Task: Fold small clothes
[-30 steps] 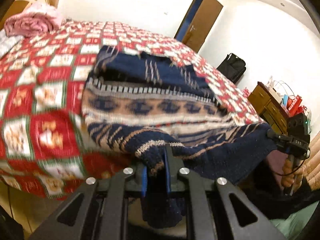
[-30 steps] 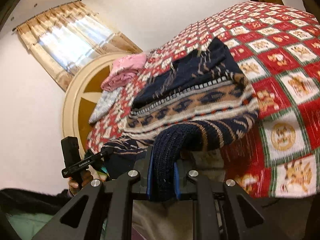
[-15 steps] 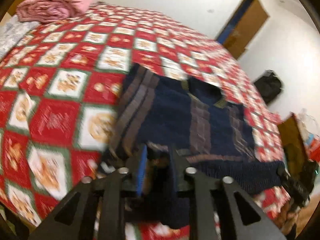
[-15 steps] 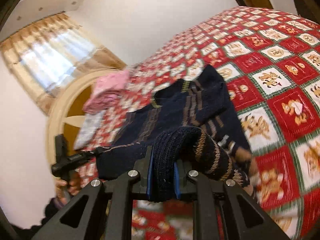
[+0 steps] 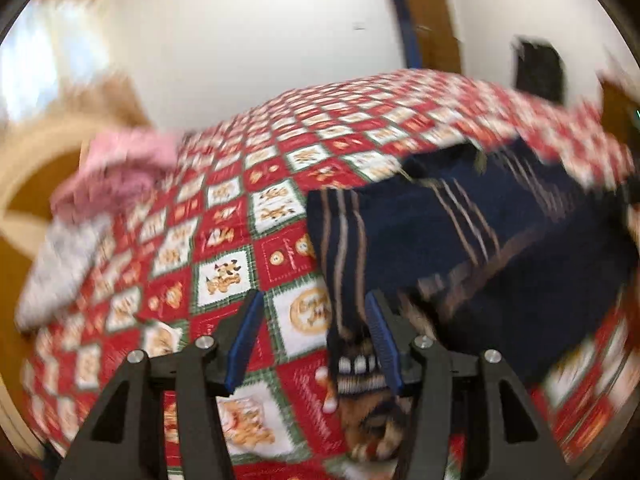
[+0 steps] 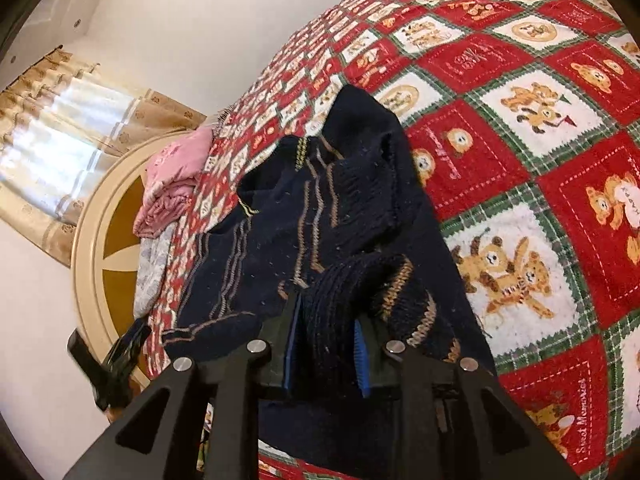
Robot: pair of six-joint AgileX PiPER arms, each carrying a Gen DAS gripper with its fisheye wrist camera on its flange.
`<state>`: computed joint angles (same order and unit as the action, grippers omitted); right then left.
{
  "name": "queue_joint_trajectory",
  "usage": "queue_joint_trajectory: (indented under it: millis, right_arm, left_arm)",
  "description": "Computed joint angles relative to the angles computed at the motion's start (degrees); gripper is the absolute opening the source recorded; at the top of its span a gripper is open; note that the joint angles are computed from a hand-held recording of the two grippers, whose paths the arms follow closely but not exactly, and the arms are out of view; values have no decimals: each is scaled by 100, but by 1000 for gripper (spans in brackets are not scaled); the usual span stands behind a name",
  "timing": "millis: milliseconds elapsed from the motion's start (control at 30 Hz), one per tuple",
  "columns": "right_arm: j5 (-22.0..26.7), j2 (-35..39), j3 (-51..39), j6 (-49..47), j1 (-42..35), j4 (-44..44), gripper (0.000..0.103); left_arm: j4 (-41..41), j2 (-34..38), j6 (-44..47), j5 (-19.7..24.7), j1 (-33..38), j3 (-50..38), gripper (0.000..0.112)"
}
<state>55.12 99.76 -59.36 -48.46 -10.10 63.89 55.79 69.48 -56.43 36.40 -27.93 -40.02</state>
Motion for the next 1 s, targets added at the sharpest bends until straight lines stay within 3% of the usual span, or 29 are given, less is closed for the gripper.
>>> queue_joint_trajectory:
  millis: [167,267,367,533,667,767,900,1000]
  right_arm:
    - [62,-9,88,37,-45,140,25]
    - [139,3,60,133,-80,119,25]
    - [241,-23,-2,276,-93,31,25]
    - [553,-188,-121,294,-350,197,51]
    - [618,-456,-174,201,-611,111,52]
    - [97,-919,58,-96,-589,-304,52]
    - [-1321,-1642,645,-435,30,-1741,52]
    - [-2016,-1983,1147,-821,516,-2399,52]
  left_arm:
    - [795,125,36,393,-768,397,58]
    - [689,213,720,84,-857,329,58]
    - [1123,569,986,-139,-917,250,64]
    - [1697,1352,980,-235,-730,-285,64]
    - [1585,1675,1143,-465,-566,-803,70]
    - [699,1656,1513,-815,-257,-1137,73]
    - [176,1778,1592,-941,-53,-1397,74]
    - [-296,1836,2034,-1045,61,-1481,75]
